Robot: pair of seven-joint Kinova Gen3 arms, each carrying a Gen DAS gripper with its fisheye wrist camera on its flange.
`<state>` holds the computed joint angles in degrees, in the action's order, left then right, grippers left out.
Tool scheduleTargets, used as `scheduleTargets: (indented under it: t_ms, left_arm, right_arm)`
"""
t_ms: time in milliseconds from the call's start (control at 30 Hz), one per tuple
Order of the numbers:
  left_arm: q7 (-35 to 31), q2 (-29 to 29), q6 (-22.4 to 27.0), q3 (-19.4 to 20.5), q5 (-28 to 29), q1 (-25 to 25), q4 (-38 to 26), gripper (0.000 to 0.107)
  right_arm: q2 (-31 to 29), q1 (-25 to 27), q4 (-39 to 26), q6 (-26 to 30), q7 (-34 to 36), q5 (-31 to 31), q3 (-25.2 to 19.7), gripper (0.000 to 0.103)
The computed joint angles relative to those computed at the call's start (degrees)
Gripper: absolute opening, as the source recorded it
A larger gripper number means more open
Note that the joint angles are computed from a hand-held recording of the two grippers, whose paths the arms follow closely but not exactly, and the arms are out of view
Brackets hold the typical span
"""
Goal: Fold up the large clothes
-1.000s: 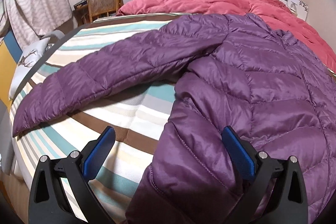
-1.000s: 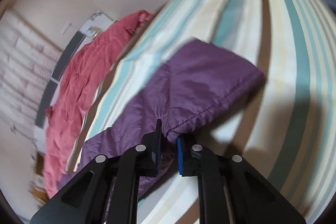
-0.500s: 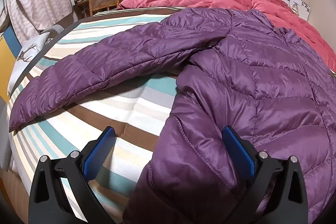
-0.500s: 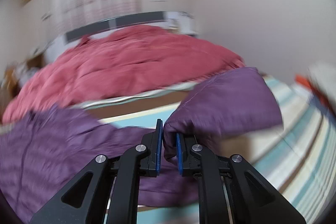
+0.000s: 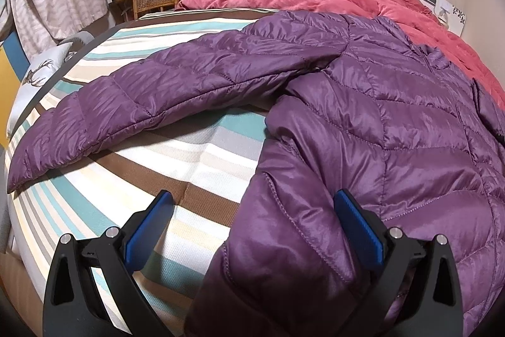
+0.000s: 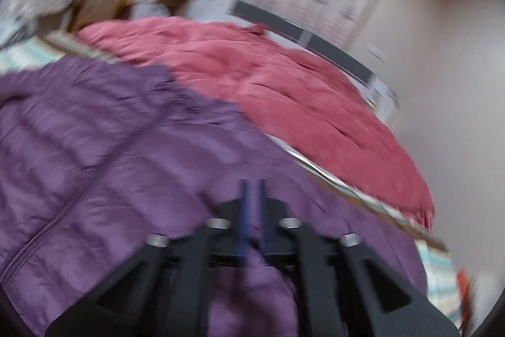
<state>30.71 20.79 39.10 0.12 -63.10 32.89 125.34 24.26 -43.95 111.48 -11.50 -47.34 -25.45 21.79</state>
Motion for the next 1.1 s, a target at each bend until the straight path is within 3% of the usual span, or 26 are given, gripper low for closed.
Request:
scheduleTargets:
  t_ms: [100,200,333,433,567,633,733,833,900,1033,1100]
  left_arm:
    - [0.13,-0.06,-0.32,-0.02,-0.10,-0.11,0.07,0.101]
    - [-0.12,-0.30,-0.58,0.07,0.16,-0.33,0.16,0.101]
    - [-5.54,-1.06,-0.16,0.94,4.70,-2.03,-1.27,0.101]
    - [-8.00,-2.65,-0.02,0.74,6.12,-1.60,-2.46,0.101]
    - [-14.32,-3.99,-1.68,-4.25,7.26,3.75,-7.30,0.101]
    - [-18.98,-3.37,-2.01,-2.12,7.16,2.18,-10.74,0.101]
    - [-25.97,0.38,-1.80,5.85,6.22,-4.25,-18.00,0.101]
    - [-32.96,5.32,-1.69,13.41,5.49,-10.05,-25.58,0.101]
    - [-37.62,8.45,-2.39,15.12,6.46,-11.17,-30.64,0.101]
    - [-46.94,13.11,-7.76,14.10,14.17,-11.32,-38.54,0.101]
    - [-51.60,14.95,-9.28,11.03,18.80,-9.17,-42.05,0.099]
  right_arm:
    - [0.42,-1.07,-0.12,0.51,1.80,3.05,-2.14,0.000]
    - [1.22,-4.86,-1.14,3.23,3.08,2.08,0.96,0.000]
    - [0.98,-8.12,-3.30,11.18,-2.07,-0.26,8.44,0.001]
    - [0.00,-9.39,-1.83,12.48,-5.79,0.47,12.91,0.001]
    - [-1.69,-7.12,-0.65,16.47,-10.45,1.18,14.56,0.001]
    - [-2.28,-6.95,0.92,16.38,-12.67,2.07,15.66,0.001]
    - [-0.52,-8.85,1.90,16.01,-16.52,3.37,19.47,0.001]
    - [-0.18,-6.29,1.45,17.93,-19.69,3.91,18.63,0.001]
    - [-1.08,-2.07,1.63,18.06,-20.24,3.85,14.58,0.001]
    - [-1.41,0.97,2.31,16.36,-23.37,5.76,11.51,0.001]
    - [-1.36,1.62,2.49,15.96,-25.10,6.64,11.00,0.001]
